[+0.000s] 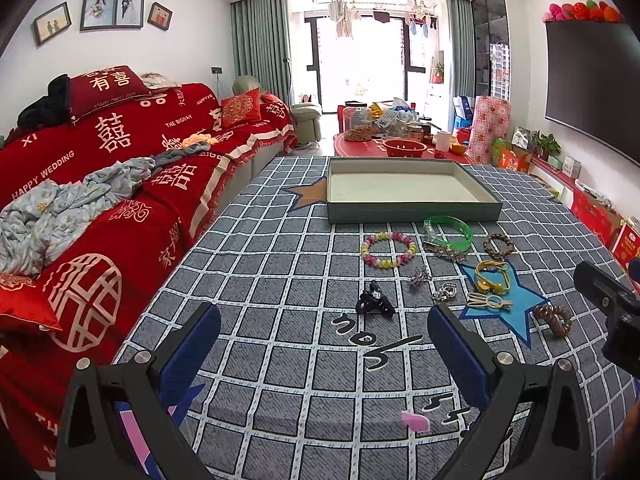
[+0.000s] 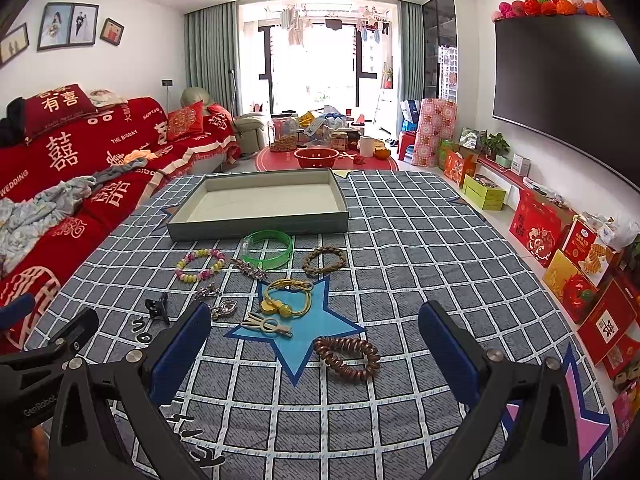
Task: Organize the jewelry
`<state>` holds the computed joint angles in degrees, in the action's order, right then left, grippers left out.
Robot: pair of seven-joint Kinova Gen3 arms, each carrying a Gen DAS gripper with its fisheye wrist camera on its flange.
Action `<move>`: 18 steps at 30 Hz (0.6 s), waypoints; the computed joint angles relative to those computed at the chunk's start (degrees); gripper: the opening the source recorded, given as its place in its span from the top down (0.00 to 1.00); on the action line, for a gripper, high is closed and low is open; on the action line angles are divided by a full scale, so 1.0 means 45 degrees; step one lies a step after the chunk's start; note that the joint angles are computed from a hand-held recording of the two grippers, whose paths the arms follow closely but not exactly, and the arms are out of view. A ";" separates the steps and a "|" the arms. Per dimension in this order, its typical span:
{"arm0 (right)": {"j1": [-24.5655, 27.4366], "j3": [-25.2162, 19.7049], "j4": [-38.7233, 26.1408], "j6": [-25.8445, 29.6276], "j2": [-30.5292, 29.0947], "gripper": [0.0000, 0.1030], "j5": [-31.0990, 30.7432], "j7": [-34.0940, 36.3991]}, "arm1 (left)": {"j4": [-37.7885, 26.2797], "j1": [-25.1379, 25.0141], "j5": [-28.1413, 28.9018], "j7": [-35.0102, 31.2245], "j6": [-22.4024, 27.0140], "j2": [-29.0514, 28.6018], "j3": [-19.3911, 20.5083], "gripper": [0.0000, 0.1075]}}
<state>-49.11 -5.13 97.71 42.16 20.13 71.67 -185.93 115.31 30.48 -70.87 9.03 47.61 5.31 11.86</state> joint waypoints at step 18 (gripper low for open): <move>0.0016 -0.0021 0.0051 -0.0017 -0.0008 0.00 0.0069 -0.0093 | 0.0020 -0.0009 0.0007 -0.0009 -0.0023 -0.0001 0.0006 0.04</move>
<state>-49.04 -5.23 97.94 42.08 20.10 71.98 -186.35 115.40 30.44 -70.84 8.99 47.51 5.31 11.89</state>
